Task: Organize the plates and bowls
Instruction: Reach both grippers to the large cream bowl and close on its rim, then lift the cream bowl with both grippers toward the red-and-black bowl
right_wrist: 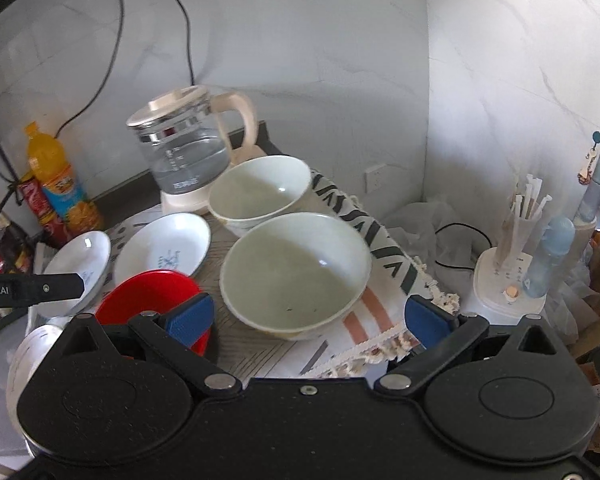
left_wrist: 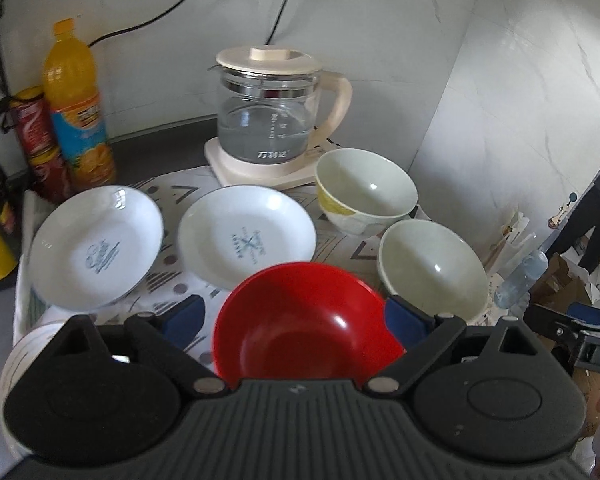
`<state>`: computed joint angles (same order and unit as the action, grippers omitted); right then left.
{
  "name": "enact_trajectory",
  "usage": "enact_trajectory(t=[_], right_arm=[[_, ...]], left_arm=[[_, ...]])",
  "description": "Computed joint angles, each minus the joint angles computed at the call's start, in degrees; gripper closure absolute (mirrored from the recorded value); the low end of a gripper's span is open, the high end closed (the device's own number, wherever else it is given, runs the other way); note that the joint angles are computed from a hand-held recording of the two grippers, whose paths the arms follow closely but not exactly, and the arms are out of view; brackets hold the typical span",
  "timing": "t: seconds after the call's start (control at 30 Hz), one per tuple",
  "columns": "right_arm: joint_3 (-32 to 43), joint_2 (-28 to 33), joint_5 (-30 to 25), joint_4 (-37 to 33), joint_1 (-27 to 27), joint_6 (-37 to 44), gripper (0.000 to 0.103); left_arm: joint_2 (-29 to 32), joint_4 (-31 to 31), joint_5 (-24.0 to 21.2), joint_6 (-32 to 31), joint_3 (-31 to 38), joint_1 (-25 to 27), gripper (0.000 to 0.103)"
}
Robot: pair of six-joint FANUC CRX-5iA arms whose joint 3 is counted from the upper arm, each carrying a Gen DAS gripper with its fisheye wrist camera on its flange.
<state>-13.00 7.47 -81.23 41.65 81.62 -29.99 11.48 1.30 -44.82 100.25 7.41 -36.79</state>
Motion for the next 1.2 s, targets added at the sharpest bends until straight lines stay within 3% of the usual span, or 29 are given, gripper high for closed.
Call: enact_trajectory(t=[0.17, 0.3, 0.37, 0.67, 1.03, 1.2], right_arm=[[-0.7, -0.3, 1.3, -1.4, -2.1, 0.3, 0.008], [-1.3, -0.4, 3.3, -2.7, -4.0, -0.4, 0.018], [-2.1, -0.7, 4.8, -2.8, -4.8, -0.8, 0.021], [-2.6, 0.4, 8.6, -5.4, -8.8, -1.5, 0.039], [-3.6, 0.7, 10.9, -10.2, -11.1, -3.4, 0.066], [-3.6, 0.9, 11.9, -11.7, -11.5, -3.8, 0.075]], left_arm=[[4.7, 4.0, -0.4, -4.2, 3.8, 0.4, 0.011], [8.4, 7.1, -1.1, -7.6, 6.9, 0.6, 0.017], [10.4, 9.3, -1.5, -9.8, 8.5, 0.8, 0.027], [20.0, 14.5, -7.2, -16.1, 18.4, 1.1, 0.050], [28.8, 18.3, -12.8, -20.4, 28.2, 0.7, 0.062], [33.5, 19.0, -17.7, -20.4, 34.2, 0.4, 0.075]])
